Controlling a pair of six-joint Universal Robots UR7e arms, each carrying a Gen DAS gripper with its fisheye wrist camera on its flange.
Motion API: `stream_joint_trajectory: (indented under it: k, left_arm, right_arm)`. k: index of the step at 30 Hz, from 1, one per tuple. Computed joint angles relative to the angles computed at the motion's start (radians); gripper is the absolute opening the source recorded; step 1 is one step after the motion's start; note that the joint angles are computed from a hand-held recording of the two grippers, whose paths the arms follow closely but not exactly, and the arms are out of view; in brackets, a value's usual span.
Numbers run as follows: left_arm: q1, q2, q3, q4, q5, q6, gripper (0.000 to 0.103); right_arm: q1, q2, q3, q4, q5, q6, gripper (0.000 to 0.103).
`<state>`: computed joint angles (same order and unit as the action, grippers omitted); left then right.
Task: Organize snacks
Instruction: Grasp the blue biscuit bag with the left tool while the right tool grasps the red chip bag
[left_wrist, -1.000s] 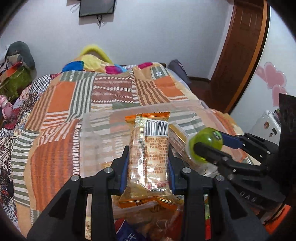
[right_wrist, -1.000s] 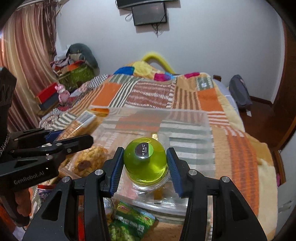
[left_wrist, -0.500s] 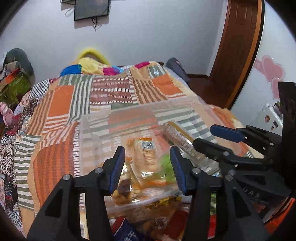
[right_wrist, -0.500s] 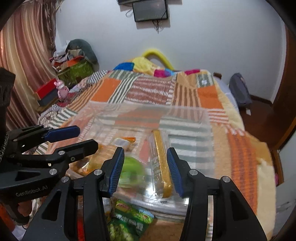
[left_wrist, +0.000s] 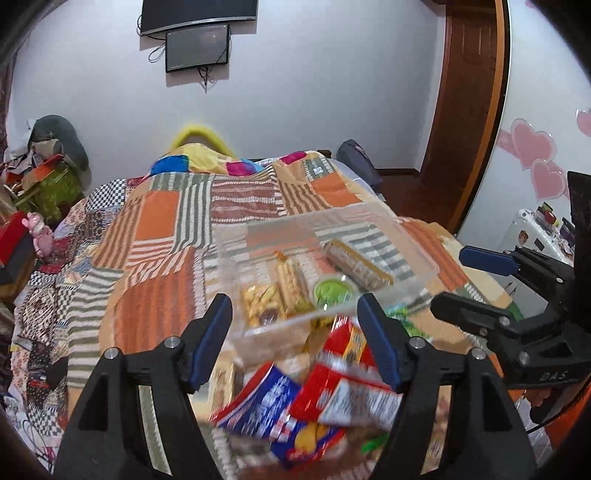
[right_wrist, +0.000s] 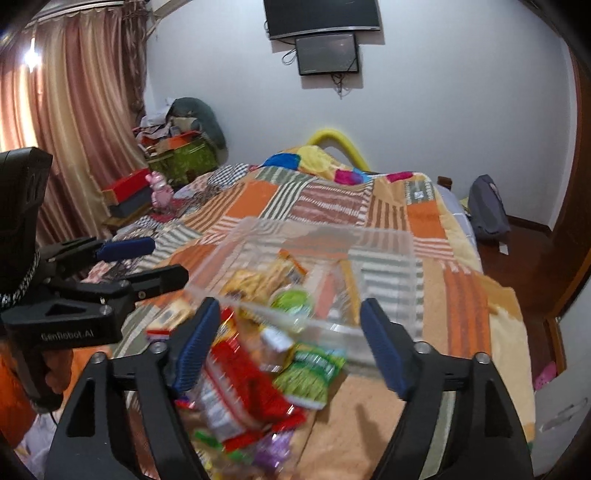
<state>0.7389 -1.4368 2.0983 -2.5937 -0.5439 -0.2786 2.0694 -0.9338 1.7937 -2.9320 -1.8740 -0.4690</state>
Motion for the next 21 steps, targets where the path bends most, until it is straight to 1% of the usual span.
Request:
stream_joint_trajectory:
  k: [4, 6, 10, 15, 17, 21]
  left_arm:
    - [-0.023, -0.075, 0.062, 0.120, 0.018, -0.108, 0.072]
    - [-0.021, -0.097, 0.081, 0.159, 0.017, -0.148, 0.073]
    - [-0.013, -0.145, 0.120, 0.253, 0.010, -0.246, 0.073]
    - [0.005, -0.185, 0.155, 0.298, -0.024, -0.315, 0.073]
    - [0.012, -0.192, 0.165, 0.302, -0.034, -0.326, 0.073]
    - [0.027, -0.199, 0.182, 0.296, -0.057, -0.338, 0.073]
  right_arm:
    - [-0.002, -0.001, 0.032, -0.003, -0.002, -0.005, 0.089]
    - [-0.006, 0.006, 0.039, 0.012, -0.004, -0.005, 0.093]
    - [-0.009, 0.018, 0.049, 0.039, -0.019, -0.010, 0.093]
    - [-0.009, 0.046, 0.036, 0.095, -0.028, -0.029, 0.095]
    - [-0.006, 0.067, 0.022, 0.109, -0.047, -0.046, 0.097]
    - [-0.001, 0.093, 0.007, 0.135, -0.086, -0.061, 0.097]
